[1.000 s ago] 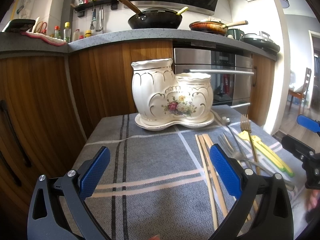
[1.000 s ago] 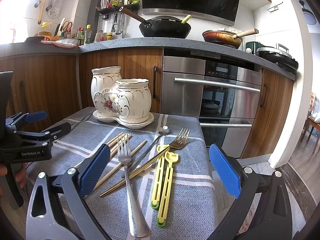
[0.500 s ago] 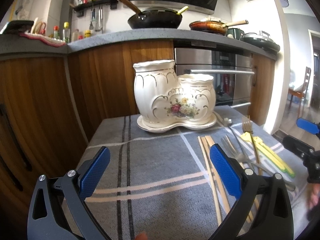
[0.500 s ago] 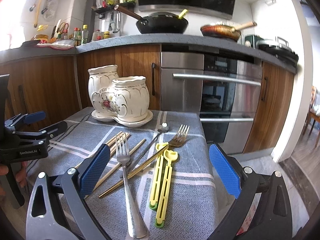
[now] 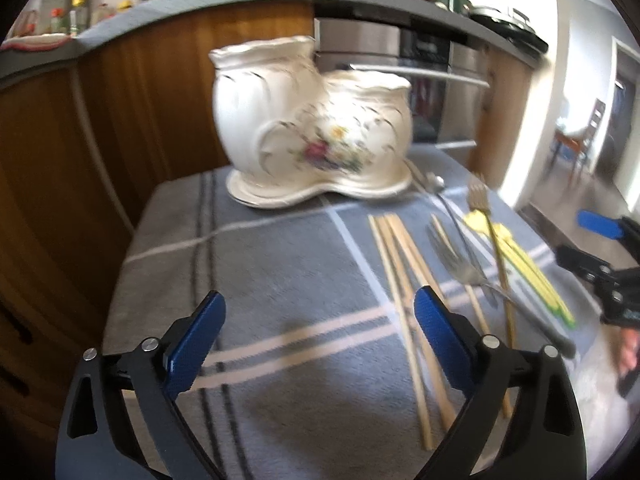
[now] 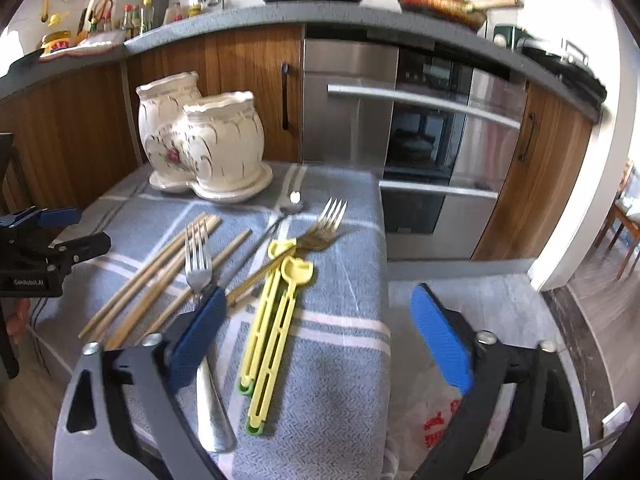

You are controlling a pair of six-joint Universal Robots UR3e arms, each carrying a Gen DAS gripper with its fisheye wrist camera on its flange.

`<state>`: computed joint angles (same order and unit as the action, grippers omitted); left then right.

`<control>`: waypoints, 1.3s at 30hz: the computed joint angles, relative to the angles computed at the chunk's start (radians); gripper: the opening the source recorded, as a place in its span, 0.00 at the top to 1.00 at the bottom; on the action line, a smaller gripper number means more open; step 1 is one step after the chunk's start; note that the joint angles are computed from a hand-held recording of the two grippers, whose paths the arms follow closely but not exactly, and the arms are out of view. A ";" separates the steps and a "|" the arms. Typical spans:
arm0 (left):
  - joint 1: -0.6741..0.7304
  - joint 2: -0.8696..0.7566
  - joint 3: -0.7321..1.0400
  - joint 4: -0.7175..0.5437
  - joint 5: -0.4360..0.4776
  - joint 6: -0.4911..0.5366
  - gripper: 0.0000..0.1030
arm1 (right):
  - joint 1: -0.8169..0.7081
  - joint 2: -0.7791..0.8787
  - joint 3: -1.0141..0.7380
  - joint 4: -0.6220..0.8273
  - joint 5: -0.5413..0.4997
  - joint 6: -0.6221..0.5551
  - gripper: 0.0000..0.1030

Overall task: Organize utensils
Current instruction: 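Grasp a wooden chopstick with the left tool while the right tool grasps the yellow plastic spoon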

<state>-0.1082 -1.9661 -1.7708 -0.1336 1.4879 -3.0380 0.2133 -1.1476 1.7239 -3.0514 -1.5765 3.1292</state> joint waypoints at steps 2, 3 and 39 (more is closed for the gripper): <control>-0.004 -0.011 0.034 -0.063 -0.023 0.017 0.21 | -0.007 0.014 -0.036 0.071 0.026 0.002 0.36; -0.009 -0.019 0.056 -0.099 -0.025 0.026 0.27 | -0.011 0.019 -0.052 0.105 0.042 0.002 0.41; -0.042 -0.258 0.571 -0.571 -0.025 0.209 0.63 | -0.040 0.130 -0.374 0.539 0.131 -0.030 0.73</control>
